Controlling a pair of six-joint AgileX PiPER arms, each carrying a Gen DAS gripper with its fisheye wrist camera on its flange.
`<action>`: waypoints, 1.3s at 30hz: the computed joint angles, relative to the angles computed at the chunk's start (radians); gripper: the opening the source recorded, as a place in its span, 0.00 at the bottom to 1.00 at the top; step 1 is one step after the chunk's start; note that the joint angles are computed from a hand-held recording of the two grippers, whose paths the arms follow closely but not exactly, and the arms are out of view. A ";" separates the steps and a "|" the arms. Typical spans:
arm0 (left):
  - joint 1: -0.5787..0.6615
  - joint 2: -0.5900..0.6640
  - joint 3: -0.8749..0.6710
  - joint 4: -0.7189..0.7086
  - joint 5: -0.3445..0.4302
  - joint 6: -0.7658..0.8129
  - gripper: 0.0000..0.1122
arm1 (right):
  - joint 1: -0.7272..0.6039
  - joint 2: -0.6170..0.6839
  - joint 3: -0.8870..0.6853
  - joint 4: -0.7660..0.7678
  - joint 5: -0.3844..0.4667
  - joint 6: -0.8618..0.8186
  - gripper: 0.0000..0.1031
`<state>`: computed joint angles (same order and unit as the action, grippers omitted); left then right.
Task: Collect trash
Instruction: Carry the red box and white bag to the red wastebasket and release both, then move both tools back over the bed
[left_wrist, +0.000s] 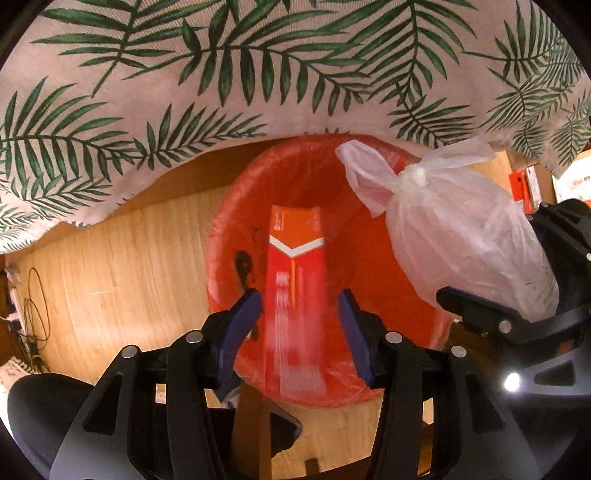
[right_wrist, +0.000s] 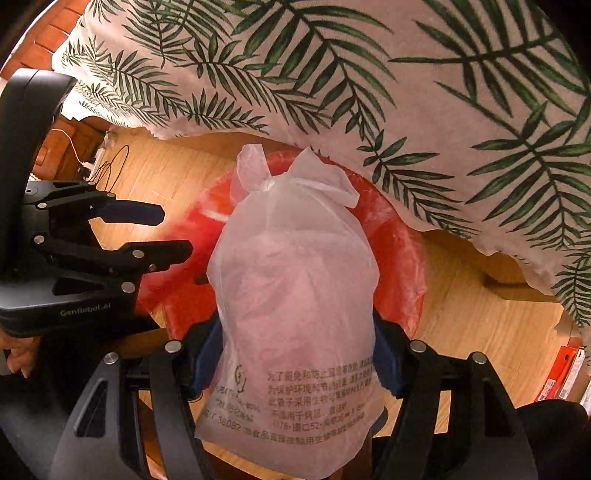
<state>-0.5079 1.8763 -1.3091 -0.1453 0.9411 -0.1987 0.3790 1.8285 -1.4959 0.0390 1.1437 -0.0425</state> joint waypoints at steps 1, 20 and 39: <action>-0.006 0.004 0.005 0.001 -0.008 -0.006 0.45 | 0.006 0.015 -0.015 0.002 0.006 0.005 0.67; 0.086 -0.043 -0.044 0.112 0.031 -0.050 0.64 | 0.009 -0.022 0.009 -0.048 0.000 0.037 0.95; 0.084 -0.213 -0.253 0.283 0.032 -0.086 0.86 | -0.034 -0.252 -0.159 -0.103 -0.026 0.071 0.95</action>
